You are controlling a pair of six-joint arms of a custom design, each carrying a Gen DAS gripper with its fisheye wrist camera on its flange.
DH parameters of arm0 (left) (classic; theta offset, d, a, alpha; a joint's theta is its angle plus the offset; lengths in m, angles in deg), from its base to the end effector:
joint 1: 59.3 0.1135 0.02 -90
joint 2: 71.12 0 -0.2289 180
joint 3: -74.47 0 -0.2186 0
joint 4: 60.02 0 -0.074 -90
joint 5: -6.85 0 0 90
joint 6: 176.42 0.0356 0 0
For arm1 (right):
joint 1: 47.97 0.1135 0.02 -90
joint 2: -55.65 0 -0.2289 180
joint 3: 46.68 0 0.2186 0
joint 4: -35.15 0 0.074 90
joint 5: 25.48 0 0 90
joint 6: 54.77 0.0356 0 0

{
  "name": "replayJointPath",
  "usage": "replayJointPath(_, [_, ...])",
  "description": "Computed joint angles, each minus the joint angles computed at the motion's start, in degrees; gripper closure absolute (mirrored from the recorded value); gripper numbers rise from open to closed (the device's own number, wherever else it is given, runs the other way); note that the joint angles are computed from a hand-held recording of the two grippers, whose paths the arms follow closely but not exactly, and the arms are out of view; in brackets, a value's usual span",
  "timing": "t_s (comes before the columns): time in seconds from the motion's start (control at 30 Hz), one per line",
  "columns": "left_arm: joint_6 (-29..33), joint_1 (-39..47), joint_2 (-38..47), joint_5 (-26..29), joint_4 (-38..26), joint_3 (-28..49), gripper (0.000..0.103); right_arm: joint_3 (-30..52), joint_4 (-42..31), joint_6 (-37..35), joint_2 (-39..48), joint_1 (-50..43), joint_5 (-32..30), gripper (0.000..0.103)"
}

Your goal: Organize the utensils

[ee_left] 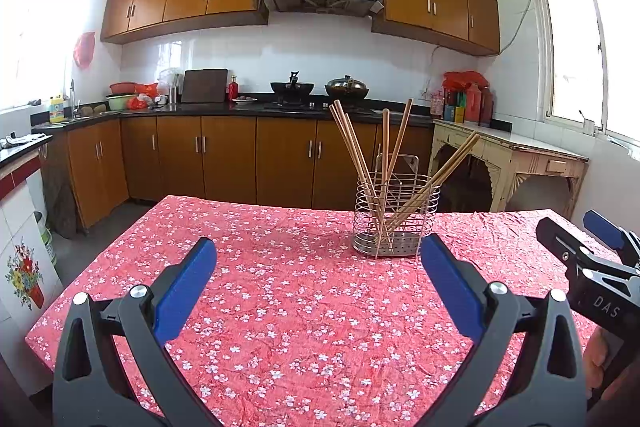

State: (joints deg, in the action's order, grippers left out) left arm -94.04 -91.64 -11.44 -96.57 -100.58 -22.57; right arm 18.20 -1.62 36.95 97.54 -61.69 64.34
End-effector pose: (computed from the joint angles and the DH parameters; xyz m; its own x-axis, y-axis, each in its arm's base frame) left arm 0.1810 -0.1048 0.3652 -0.2929 0.0328 -0.9556 0.2969 0.9531 -0.0583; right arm 0.1528 -0.0372 0.3256 -0.2243 0.0856 -0.9708 0.2411 0.9701 0.0299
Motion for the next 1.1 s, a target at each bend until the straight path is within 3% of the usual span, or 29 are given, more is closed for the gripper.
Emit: replayJointPath(1.1, [-0.3,0.0,0.0,0.3,0.0,-0.3,0.002,-1.1,0.8,0.4,0.1,-1.3,-1.8,0.004])
